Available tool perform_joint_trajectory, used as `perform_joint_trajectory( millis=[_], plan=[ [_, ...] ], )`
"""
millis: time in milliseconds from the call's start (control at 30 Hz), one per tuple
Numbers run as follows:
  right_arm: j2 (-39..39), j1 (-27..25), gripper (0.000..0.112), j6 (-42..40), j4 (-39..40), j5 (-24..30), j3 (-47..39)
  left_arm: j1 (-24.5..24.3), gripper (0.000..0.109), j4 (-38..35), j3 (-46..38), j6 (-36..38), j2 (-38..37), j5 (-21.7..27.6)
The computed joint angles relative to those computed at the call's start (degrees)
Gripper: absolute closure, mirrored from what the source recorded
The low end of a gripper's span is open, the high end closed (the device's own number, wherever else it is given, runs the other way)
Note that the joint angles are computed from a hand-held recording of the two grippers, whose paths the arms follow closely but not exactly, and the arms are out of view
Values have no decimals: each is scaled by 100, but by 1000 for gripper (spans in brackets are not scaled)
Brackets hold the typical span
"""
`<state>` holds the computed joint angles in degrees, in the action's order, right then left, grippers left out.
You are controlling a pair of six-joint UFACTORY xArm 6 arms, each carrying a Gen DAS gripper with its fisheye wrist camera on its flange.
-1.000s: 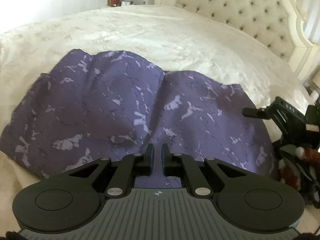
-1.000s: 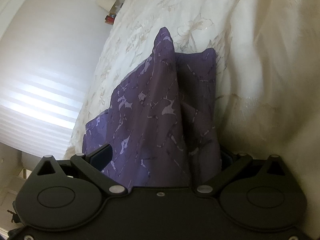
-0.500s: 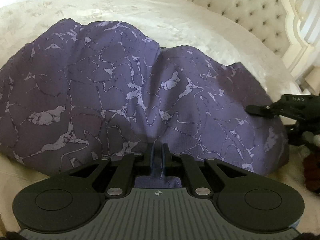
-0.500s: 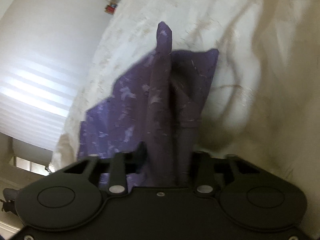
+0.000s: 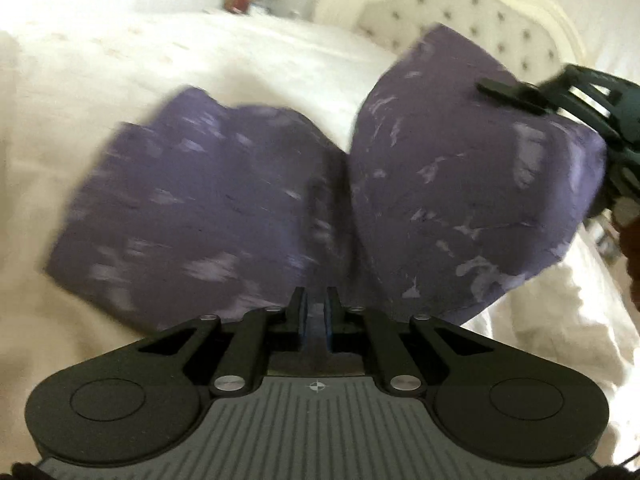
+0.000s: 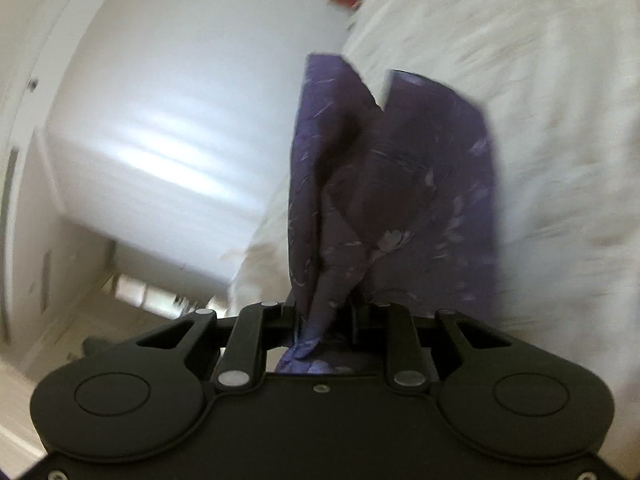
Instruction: Fold large clothes
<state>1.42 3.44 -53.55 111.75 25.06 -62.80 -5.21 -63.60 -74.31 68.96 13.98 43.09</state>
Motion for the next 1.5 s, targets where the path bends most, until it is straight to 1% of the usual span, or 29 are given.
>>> perform_joint_trajectory(
  millis=[133,233,267,300,367,433,467,533,567,600,633,667,700,733,800,900,933,967,1067,1133,1167,1200,1233,1333,1433,1467,1500],
  plan=[
    [1234,436,79,687,-902,-16,-1416,307,99,-76,-29,-217,-60,-2],
    [2241,658,76,1453,-1709,-5,-2469,486,99,-95,11,-391,-121,57],
    [2580,726,71,1724,-1962,7,-2795,532,96,-90,38,-422,-143,81],
    [2881,753,67,2054,-2275,40,-3104,555,85,-78,71,-451,-169,86],
    [3354,821,60,2495,-2568,76,-3508,619,83,-61,199,-502,-272,152],
    [3587,839,62,2612,-2703,167,-3675,660,83,27,131,-593,-245,282],
    [3627,848,61,2481,-2608,207,-3707,663,83,6,149,-539,-259,320],
    [3582,761,52,2131,-2296,455,-3676,701,83,-68,185,-341,-341,503],
    [3337,702,37,1758,-1941,681,-3396,672,81,-128,61,-226,-235,559],
    [3211,647,19,1461,-1689,841,-3271,666,78,-203,76,-46,-283,656],
    [3052,602,13,1124,-1460,944,-3112,659,75,-297,93,148,-327,746],
    [2856,568,9,767,-1289,986,-2931,650,66,-413,89,345,-339,820],
    [2684,577,9,466,-1154,944,-2771,623,57,-537,89,524,-372,879],
    [2485,560,9,132,-1007,890,-2585,596,54,-619,67,643,-376,910],
    [2082,500,9,-500,-586,725,-2168,489,43,-745,-61,857,-320,871],
    [1661,238,9,-1093,6,496,-1702,303,39,-912,-344,1117,-164,643],
    [1645,253,9,-1146,134,306,-1759,239,38,-971,-455,1182,-95,520],
    [1499,199,9,-1281,321,139,-1575,170,37,-1024,-599,1225,3,383],
    [1413,155,9,-1412,590,-307,-1427,-14,35,-1060,-1121,1110,387,-15],
    [1337,119,9,-1467,705,-448,-1216,-158,35,-865,-1464,838,675,-506],
    [1283,101,9,-1478,727,-481,-1109,-216,35,-796,-1434,770,680,-787],
    [1370,189,9,-1474,769,-609,-1208,-260,35,-598,-1496,568,759,-1035],
    [1339,180,9,-1513,804,-615,-1112,-276,35,-397,-1510,352,789,-1179],
    [1325,165,9,-1532,871,-540,-952,-194,35,52,-1498,-161,872,-1342],
    [1416,167,9,-1472,869,-469,-971,-26,37,420,-1534,-419,938,-1143],
    [1476,178,9,-1432,816,-471,-1028,25,41,498,-1600,-506,994,-962],
    [1528,194,9,-1378,732,-493,-1089,104,65,485,-1657,-538,1020,-721]
  ],
)
